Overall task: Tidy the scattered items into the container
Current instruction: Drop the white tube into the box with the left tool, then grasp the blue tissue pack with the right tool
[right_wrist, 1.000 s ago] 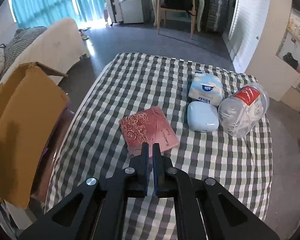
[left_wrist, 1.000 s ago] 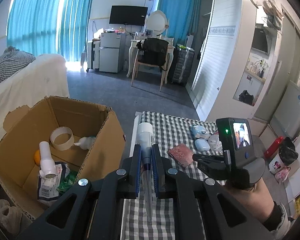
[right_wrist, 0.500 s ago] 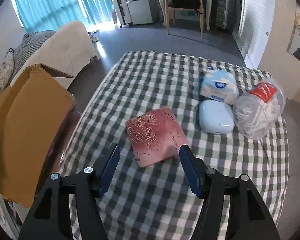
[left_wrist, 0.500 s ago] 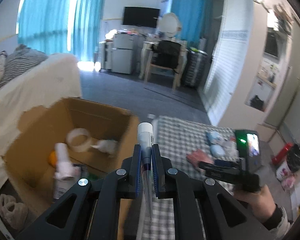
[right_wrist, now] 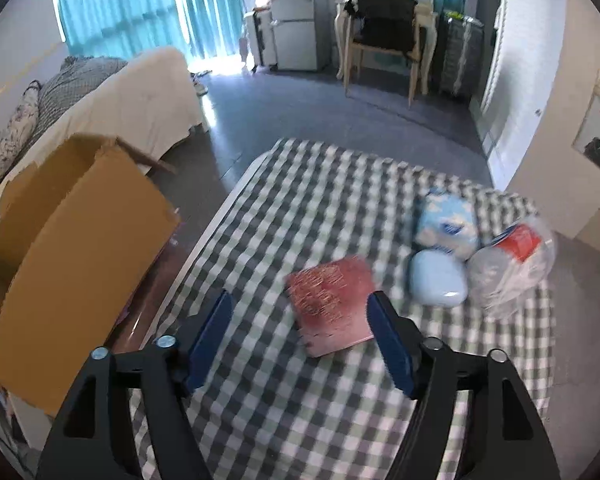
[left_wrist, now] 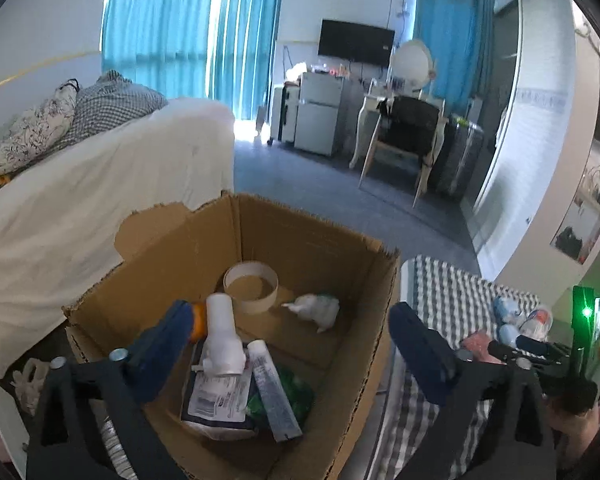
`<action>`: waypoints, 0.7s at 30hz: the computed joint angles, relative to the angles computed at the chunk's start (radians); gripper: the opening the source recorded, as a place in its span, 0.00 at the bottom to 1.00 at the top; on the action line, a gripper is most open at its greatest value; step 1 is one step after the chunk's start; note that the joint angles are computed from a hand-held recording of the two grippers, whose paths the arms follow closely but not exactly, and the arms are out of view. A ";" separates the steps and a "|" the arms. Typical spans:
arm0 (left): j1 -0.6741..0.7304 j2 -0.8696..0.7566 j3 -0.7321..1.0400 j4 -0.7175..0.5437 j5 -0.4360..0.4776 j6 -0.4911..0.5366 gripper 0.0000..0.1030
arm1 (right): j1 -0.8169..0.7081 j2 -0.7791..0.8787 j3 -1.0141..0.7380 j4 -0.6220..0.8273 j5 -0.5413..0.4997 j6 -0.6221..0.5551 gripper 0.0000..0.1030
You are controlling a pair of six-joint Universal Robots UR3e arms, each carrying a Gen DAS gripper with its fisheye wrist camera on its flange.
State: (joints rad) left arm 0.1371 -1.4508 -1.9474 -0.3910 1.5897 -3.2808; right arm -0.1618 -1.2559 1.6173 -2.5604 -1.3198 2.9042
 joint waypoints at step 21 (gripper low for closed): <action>-0.268 -0.251 0.237 -0.019 0.118 -0.034 1.00 | -0.041 0.525 -0.773 0.335 -0.171 -0.004 0.87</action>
State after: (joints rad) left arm -0.1306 -1.7014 -1.7104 -0.4098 1.7080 -3.3149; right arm -0.2029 -0.7313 0.8441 -2.2254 -1.4912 2.9005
